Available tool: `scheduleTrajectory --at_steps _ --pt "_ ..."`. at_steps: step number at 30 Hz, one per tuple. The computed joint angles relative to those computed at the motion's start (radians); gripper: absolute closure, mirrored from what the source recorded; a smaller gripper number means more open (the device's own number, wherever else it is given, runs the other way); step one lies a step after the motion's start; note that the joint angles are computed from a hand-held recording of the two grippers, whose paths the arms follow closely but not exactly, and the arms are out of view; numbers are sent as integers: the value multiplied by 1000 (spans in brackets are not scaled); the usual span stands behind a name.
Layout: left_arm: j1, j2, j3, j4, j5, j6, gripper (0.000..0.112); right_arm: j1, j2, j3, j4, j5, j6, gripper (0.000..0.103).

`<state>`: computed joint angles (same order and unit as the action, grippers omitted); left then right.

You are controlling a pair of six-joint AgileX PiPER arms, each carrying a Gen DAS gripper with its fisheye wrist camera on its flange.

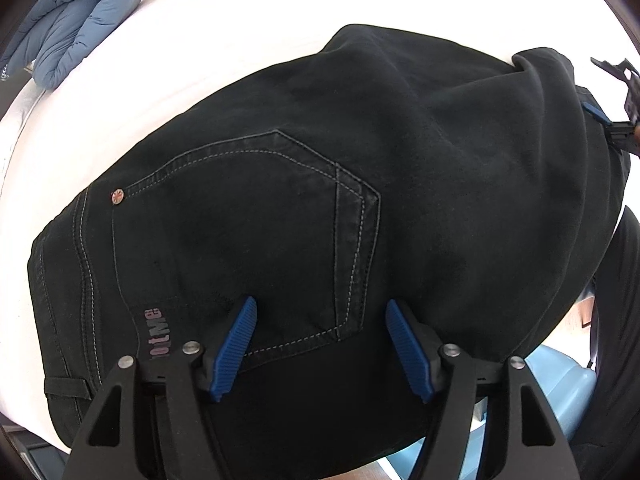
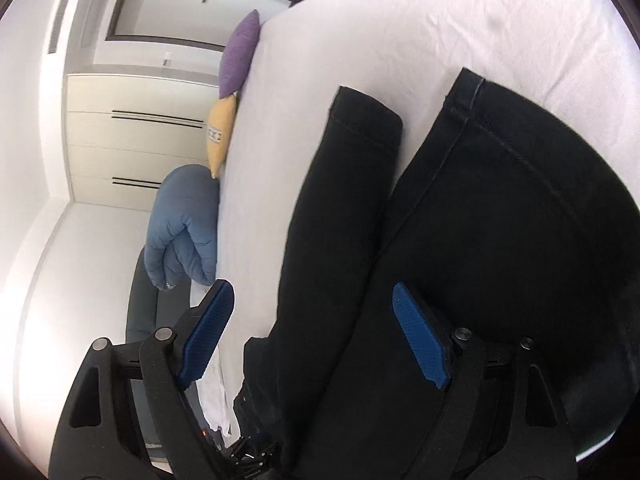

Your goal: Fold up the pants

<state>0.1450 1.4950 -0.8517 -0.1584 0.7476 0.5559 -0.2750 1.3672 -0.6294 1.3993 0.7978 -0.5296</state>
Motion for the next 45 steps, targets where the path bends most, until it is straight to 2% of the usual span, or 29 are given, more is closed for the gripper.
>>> scheduleTrajectory --at_steps 1,4,5,6,8,9,11,13,16,18,21,22,23,24,26,28,29,30,31,32,33,35,36,38,43,45 --pt "-44 8 1 16 -15 -53 42 29 44 -22 20 -22 -5 26" --pt "-53 19 -16 20 -14 -67 42 100 131 -98 63 -82 17 38" --pt "-51 15 -20 21 -8 -67 42 109 153 -109 65 -86 8 51" --pt "-36 18 -36 17 5 -51 42 112 184 -145 28 -90 27 71" --pt "-37 13 -30 17 0 -53 42 182 188 -179 -36 -153 112 89" --pt "-40 10 -28 17 -2 -57 42 202 180 -220 -117 -182 191 98" --pt "-38 13 -15 14 -20 -52 42 220 150 -298 -287 -201 357 98" --pt "-47 7 -9 18 -23 -63 42 250 122 -409 -465 -176 530 98" --pt "-35 12 -3 -2 -32 -31 41 301 118 -611 -617 -117 636 98" --pt "-29 10 4 -6 -34 -22 41 343 167 -810 -817 -43 758 97" --pt "-33 7 -3 -1 -25 -29 41 389 265 -1083 -1104 201 929 96" --pt "-33 4 -1 -4 -24 -28 41 377 281 -1116 -1171 237 999 96" --pt "-34 5 -5 -6 -24 -29 41 355 271 -1109 -1198 232 1044 96" --pt "-33 5 -6 -9 -25 -28 41 326 244 -1073 -1188 187 1078 96" --pt "-26 5 -2 -16 -31 -15 41 259 138 -902 -1124 38 1073 95" --pt "-13 7 -1 -22 -28 8 41 183 64 -748 -970 -12 920 88" --pt "-14 9 -5 -20 -24 9 41 161 58 -686 -870 -31 821 71" --pt "-15 12 -9 -18 -19 10 41 134 58 -631 -770 -26 747 34" --pt "-14 19 -13 -17 -20 11 41 116 54 -577 -670 -40 681 19" --pt "-16 20 -18 -12 -14 4 41 103 53 -519 -570 -66 631 12" --pt "-15 26 -19 -10 -17 0 41 96 82 -502 -470 -63 552 12" --pt "-24 26 -22 2 -18 -21 41 53 183 -499 -273 1 363 12" --pt "-29 28 -22 5 -21 -29 41 57 239 -507 -217 11 313 13" --pt "-36 28 -33 10 -11 -44 40 65 341 -545 -175 30 299 15" --pt "-44 42 -45 22 -7 -56 40 46 525 -579 -72 -30 193 29" --pt "-42 46 -46 19 -8 -50 40 37 596 -617 -43 -33 153 41"
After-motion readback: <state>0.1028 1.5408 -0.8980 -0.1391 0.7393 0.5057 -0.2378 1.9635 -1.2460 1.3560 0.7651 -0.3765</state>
